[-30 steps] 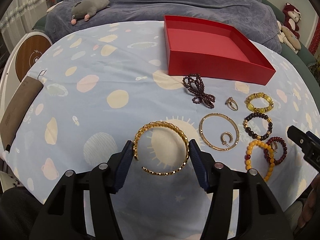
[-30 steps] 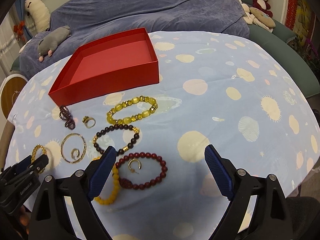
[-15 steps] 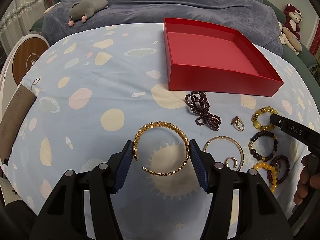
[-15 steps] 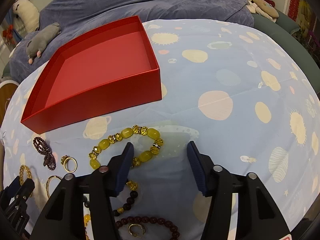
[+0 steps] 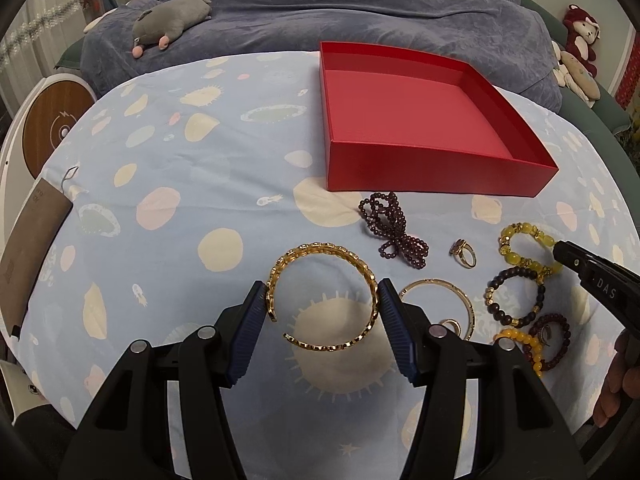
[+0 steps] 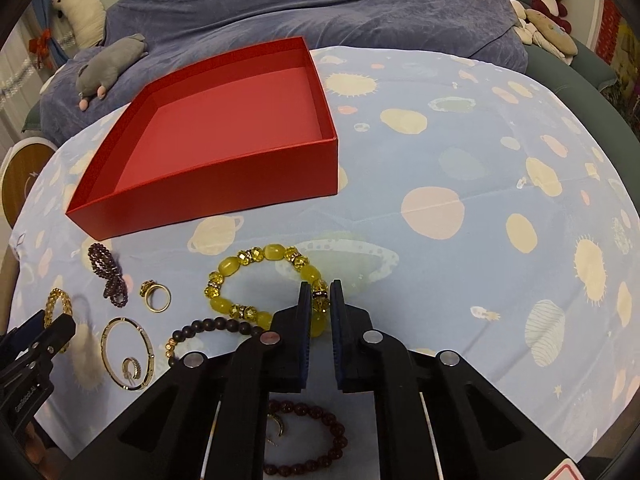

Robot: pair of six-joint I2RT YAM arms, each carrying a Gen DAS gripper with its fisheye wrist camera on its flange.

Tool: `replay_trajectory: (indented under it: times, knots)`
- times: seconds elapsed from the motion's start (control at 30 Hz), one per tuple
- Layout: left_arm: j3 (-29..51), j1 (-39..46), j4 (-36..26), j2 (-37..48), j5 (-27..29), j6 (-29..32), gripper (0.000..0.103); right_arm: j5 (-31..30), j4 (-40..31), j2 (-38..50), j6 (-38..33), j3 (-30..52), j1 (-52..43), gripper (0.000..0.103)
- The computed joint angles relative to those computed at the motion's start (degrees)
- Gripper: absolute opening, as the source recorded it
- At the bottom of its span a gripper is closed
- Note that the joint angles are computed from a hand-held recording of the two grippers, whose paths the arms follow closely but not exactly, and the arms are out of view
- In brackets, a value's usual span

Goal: Organize jewelry
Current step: 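Grasp the yellow glass-bead bracelet with the right gripper while the left holds the cuff, then carry both bracelets into the red box and open both grippers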

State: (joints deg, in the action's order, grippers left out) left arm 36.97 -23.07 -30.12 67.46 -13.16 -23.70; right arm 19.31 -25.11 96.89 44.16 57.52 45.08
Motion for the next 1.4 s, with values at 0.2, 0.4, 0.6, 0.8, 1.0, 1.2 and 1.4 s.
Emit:
replay_trajectory:
  times: [0.2, 0.4, 0.6, 0.8, 1.0, 1.2, 1.4]
  knots:
    - [6.01, -0.31, -4.36, -0.06, -0.8, 1.91, 0.054, 0.49, -5.75, -5.52, -3.16, 4.24, -0.18, 0.009]
    - [16.03, 1.18, -7.36, 4.15, 0.74, 5.44, 0.054, -1.09, -9.58, -4.35, -9.77, 14.22, -2.47, 0.009]
    - [27.76, 4.19, -6.79, 13.59, 3.36, 9.85, 0.054, -5.54, -10.15, 4.2, -15.52, 27.64, -6.62, 0.009]
    - [41.52, 8.11, -5.18, 28.58, 9.12, 13.4, 0.054, -12.6, -12.8, 19.19, -18.88, 46.43, -11.76, 0.009]
    - [56.26, 9.84, -4.84, 45.13, 11.05, 15.31, 0.054, -17.69, -18.54, 36.57, -20.24, 67.6, -15.88, 0.009]
    - [68.49, 11.38, -7.63, 57.78, 12.38, 16.34, 0.054, -18.71, -27.2, 52.49, -22.54, 89.14, -17.75, 0.009]
    - [69.4, 12.04, -5.31, 61.09, 11.4, 18.52, 0.055, -18.52, -29.7, 57.8, -23.88, 94.53, -19.01, 0.014]
